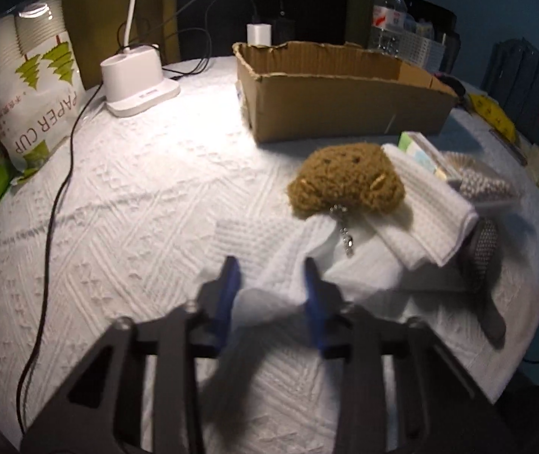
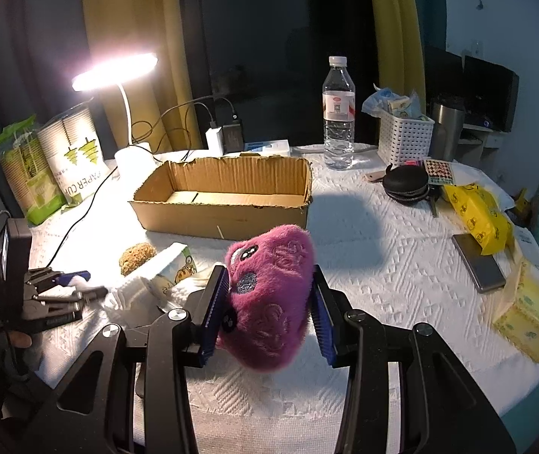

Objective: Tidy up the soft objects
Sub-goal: 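Carry the pink plush with the right gripper while the left gripper carries the tissue toward the box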

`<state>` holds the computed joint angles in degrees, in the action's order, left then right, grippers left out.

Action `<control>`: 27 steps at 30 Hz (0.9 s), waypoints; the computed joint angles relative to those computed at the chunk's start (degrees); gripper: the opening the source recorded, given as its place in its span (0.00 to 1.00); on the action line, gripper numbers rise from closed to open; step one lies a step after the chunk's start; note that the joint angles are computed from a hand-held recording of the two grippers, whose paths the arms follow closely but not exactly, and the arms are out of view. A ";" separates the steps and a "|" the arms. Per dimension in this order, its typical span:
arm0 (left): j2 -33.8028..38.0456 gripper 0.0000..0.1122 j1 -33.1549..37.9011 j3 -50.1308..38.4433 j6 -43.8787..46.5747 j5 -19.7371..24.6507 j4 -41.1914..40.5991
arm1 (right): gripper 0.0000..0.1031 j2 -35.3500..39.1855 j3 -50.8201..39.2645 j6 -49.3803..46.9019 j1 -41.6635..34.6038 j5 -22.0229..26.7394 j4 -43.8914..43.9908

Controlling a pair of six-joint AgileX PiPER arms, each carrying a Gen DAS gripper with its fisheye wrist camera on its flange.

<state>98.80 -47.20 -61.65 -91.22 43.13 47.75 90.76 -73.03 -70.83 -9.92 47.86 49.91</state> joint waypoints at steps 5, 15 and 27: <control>-1.01 0.05 0.81 -0.89 1.81 -1.39 -0.06 | 0.43 -0.34 -0.87 0.26 1.30 0.25 -0.45; -9.54 0.04 1.25 -4.19 4.06 -1.02 2.30 | 0.43 1.42 -6.61 5.03 3.60 0.37 -3.15; -11.26 0.04 2.33 -13.78 11.63 2.88 4.71 | 0.43 5.25 -15.84 8.49 5.47 2.29 -3.66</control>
<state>87.55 -44.87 -75.44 -79.59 46.00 52.46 96.02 -88.87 -62.35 -4.45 50.15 46.25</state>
